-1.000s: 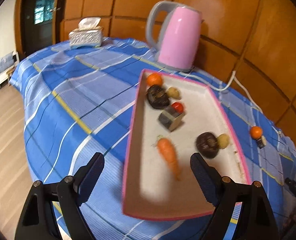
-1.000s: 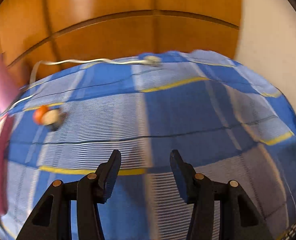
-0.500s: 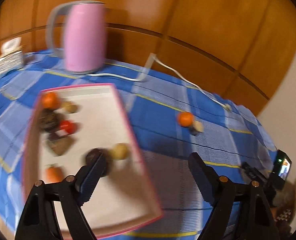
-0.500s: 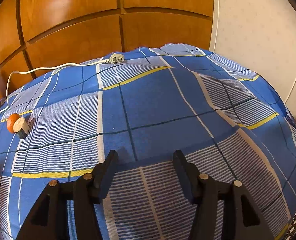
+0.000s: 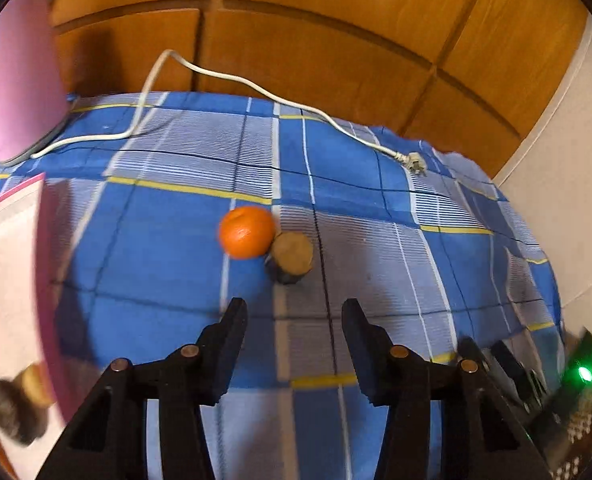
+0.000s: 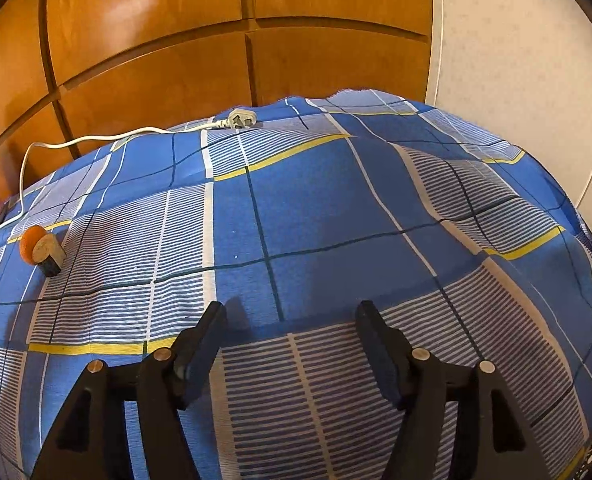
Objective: Organize fruits
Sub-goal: 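Reach the left tool to the tan sliced round and grasp it, then carry the tan slice into the tray and open the left tool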
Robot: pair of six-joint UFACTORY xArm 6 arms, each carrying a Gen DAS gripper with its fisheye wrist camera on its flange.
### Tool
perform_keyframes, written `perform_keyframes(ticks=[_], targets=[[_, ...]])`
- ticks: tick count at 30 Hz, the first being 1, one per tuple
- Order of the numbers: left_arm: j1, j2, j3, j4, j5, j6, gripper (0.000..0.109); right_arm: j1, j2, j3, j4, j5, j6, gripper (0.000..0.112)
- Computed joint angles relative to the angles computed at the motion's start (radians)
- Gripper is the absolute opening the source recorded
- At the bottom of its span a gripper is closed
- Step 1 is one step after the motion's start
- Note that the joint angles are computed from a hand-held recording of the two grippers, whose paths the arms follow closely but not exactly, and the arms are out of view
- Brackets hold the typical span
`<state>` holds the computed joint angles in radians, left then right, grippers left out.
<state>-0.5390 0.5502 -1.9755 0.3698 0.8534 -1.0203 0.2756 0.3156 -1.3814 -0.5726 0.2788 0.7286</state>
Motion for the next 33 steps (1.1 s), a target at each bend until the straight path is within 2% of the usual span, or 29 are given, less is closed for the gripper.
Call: perform_keyframes(ticks=[7,9,10,11,12,21,29,31,33], targets=[[0.017,0.268,-0.393,-0.017,0.205,0.035,0.049,-0.001,0.001,0.002,-0.013,-0.005,0.011,0.069],[0.024,0.309,-0.446,-0.027,0.227,0.035,0.048,-0.001,0.001,0.001,-0.024,-0.004,0.019,0.07],[0.022,0.324,-0.469,-0.009,0.231,0.03,0.044,0.0,0.001,0.001,-0.028,-0.004,0.022,0.07],[0.023,0.332,-0.479,-0.005,0.225,0.036,0.035,-0.001,0.001,0.001,-0.031,-0.005,0.024,0.07],[0.026,0.327,-0.467,-0.01,0.208,0.038,0.034,-0.001,0.001,0.001,-0.032,-0.005,0.025,0.07],[0.01,0.037,0.005,0.026,-0.025,-0.018,0.034,-0.002,0.002,0.002,-0.041,-0.009,0.033,0.07],[-0.047,-0.166,0.325,0.061,-0.135,-0.084,0.034,-0.001,0.002,0.003,-0.042,-0.009,0.035,0.07],[-0.066,-0.201,0.382,0.145,-0.155,-0.132,0.034,-0.001,0.002,0.002,-0.043,-0.008,0.036,0.07],[-0.075,-0.217,0.408,0.177,-0.157,-0.157,0.033,0.0,0.004,0.0,-0.046,-0.006,0.038,0.07]])
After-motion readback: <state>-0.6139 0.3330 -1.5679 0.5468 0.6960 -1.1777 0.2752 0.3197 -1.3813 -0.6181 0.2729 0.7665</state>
